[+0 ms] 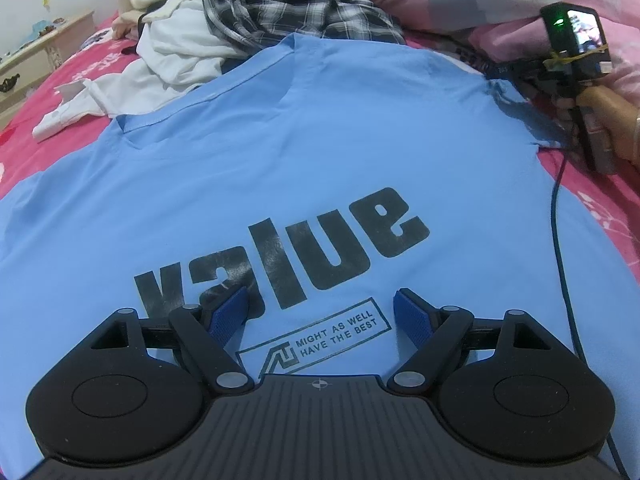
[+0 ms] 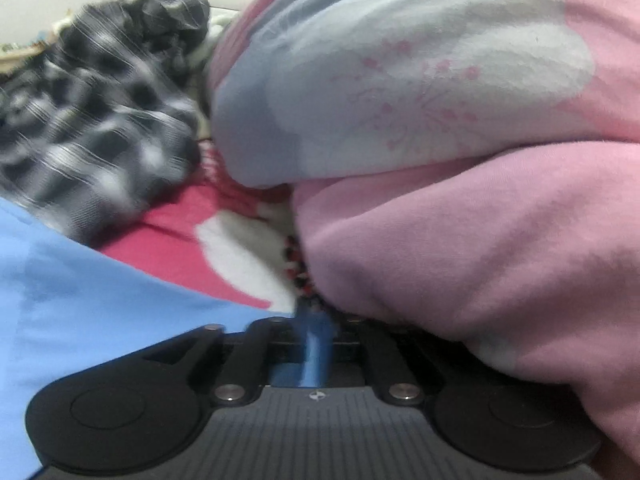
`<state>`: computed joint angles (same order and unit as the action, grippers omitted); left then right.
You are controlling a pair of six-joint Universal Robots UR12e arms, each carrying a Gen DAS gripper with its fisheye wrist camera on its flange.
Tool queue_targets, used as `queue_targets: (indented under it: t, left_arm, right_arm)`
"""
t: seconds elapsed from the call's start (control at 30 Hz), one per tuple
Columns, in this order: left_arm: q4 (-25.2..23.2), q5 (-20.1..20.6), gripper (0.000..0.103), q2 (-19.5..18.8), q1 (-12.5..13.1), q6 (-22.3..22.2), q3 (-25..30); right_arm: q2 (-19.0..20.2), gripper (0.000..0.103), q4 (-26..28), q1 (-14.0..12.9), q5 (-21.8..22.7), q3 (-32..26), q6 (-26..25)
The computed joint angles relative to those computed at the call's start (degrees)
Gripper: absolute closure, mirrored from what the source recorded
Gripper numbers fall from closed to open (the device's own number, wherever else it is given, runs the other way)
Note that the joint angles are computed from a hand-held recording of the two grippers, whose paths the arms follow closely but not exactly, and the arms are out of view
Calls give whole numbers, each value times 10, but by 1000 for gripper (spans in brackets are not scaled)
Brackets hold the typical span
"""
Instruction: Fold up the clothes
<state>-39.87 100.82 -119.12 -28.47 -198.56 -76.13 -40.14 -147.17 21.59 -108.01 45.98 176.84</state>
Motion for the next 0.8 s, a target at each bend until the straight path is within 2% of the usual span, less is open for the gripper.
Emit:
queue_targets:
  t: [0.07,0.13,0.2,0.27,0.37,0.4,0.47,0.53,0.6,0.67,0.73,0.8]
  left_arm:
    - [1,1,21,0,-1,0,0]
    - [1,3,21,0,-1,0,0]
    - [2,5,21,0,-2,-1,0]
    - [3,6,21,0,-2,-2,-1]
    - [4,5,21,0,-2,-3,-1]
    - [5,5,21,0,-2,-3,-2]
    - [5,4,21,0,-1,-3,-2]
    - [5,5,21,0,-2,-3,-1]
    - [4,7,21,0,-2,-4,0]
    - [4,9,21,-1,-3,-3,0]
    - [4,10,21,-1,-3,-1,0]
    - [3,9,21,0,-3,-2,0]
  right_arm:
    - [-12,58,7,-3,36,12,-7]
    - [-23,53,-5,-1,51,27,-34]
    - [-35,51,-18,0,64,44,-56]
    - [-49,51,-33,5,72,60,-55]
    - [-91,51,-94,5,89,120,-62]
    - [-105,52,-116,5,85,144,-68]
    - [-133,61,-158,7,73,189,-80]
    - [-161,65,-165,7,73,232,-104]
    - [-175,66,-150,9,73,257,-142]
    - [-173,79,-128,13,67,260,-171]
    - [-168,80,-105,14,57,259,-175]
    - [-161,85,-69,15,32,251,-180]
